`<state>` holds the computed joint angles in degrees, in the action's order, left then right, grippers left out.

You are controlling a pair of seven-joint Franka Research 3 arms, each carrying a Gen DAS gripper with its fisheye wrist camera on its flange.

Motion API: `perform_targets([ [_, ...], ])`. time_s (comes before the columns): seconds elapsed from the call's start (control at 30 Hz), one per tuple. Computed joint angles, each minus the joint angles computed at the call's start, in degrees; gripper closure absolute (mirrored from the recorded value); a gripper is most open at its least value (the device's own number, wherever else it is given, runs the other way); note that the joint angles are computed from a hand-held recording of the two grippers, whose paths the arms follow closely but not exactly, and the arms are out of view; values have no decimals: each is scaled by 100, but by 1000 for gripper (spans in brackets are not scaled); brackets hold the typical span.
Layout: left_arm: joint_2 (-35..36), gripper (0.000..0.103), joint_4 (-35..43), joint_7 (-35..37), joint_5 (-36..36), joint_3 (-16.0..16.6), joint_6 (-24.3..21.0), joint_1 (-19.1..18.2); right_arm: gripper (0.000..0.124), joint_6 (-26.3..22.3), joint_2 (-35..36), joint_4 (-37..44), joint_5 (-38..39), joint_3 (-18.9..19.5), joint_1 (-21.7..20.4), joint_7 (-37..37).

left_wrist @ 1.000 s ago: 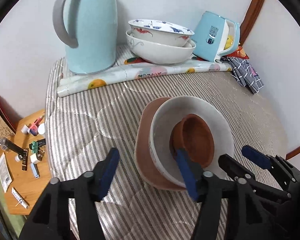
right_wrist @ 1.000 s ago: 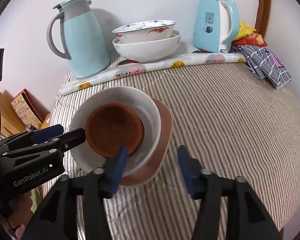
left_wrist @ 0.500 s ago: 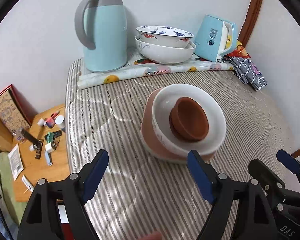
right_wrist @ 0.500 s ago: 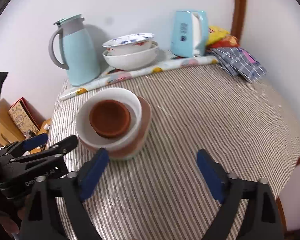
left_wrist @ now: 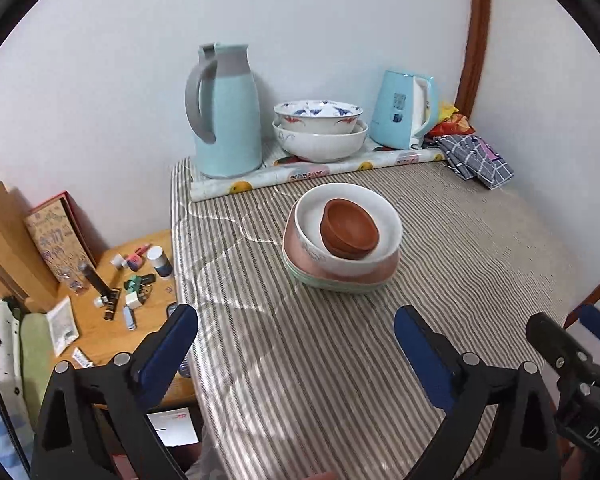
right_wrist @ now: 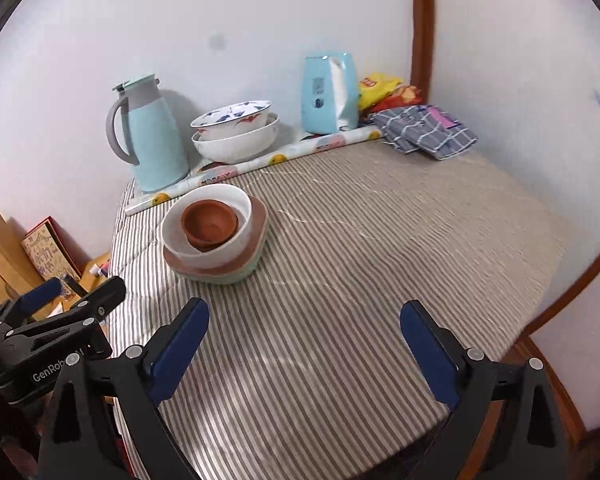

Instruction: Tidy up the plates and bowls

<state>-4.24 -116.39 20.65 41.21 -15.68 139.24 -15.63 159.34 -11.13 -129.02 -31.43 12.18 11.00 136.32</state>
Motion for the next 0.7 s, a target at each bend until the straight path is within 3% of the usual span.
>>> perform_targets([
  [0.33,-780,3,-607,-247,-31,-245,103,-63,27,99,-1127,-978,197,368,-326,207],
  [0.7,-1145,3,-839,-342,9,-441,103,-51,27,214,-1766,-1446,798,771,-658,-106],
])
